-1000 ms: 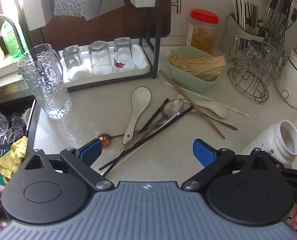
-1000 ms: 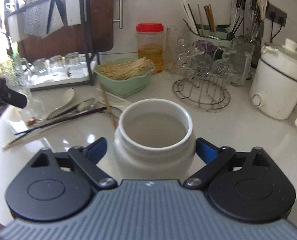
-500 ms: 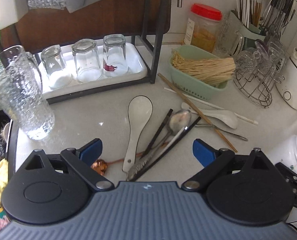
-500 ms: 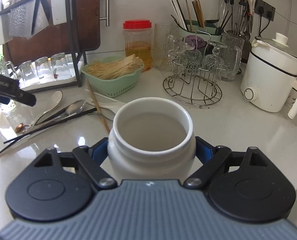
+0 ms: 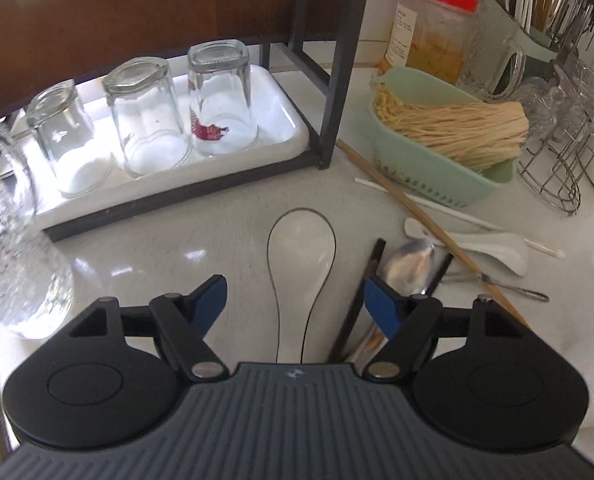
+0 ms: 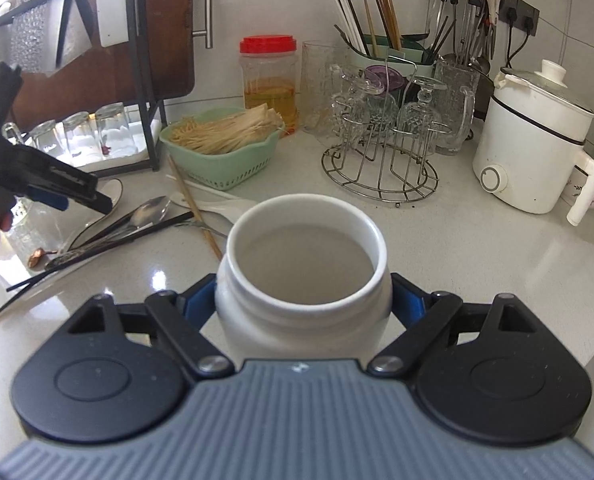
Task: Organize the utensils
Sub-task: 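Grasp the white ceramic spoon with the left gripper while the right gripper holds the mug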
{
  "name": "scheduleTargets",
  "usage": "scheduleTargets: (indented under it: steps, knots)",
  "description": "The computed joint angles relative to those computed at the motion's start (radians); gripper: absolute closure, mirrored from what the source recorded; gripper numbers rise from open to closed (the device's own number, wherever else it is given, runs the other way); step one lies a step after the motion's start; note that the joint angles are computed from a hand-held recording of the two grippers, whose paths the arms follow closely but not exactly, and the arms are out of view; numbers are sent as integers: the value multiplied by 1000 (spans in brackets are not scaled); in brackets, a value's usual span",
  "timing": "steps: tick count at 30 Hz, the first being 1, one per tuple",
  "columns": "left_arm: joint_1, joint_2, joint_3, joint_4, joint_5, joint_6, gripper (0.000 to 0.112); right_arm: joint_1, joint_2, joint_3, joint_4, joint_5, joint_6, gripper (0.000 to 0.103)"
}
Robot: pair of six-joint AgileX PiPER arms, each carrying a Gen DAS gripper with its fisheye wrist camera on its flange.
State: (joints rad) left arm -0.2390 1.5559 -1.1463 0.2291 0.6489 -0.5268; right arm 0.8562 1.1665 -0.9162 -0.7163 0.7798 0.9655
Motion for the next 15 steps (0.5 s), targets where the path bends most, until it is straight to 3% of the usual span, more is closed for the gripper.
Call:
scheduleTargets:
  steps: [4, 15]
  knots:
    - [32, 48, -26, -66, -23, 60, 43, 14, 8, -7, -15, 19, 27, 13]
    - [48, 124, -81, -78, -67, 112, 50, 44, 37, -31, -43, 68, 76, 12]
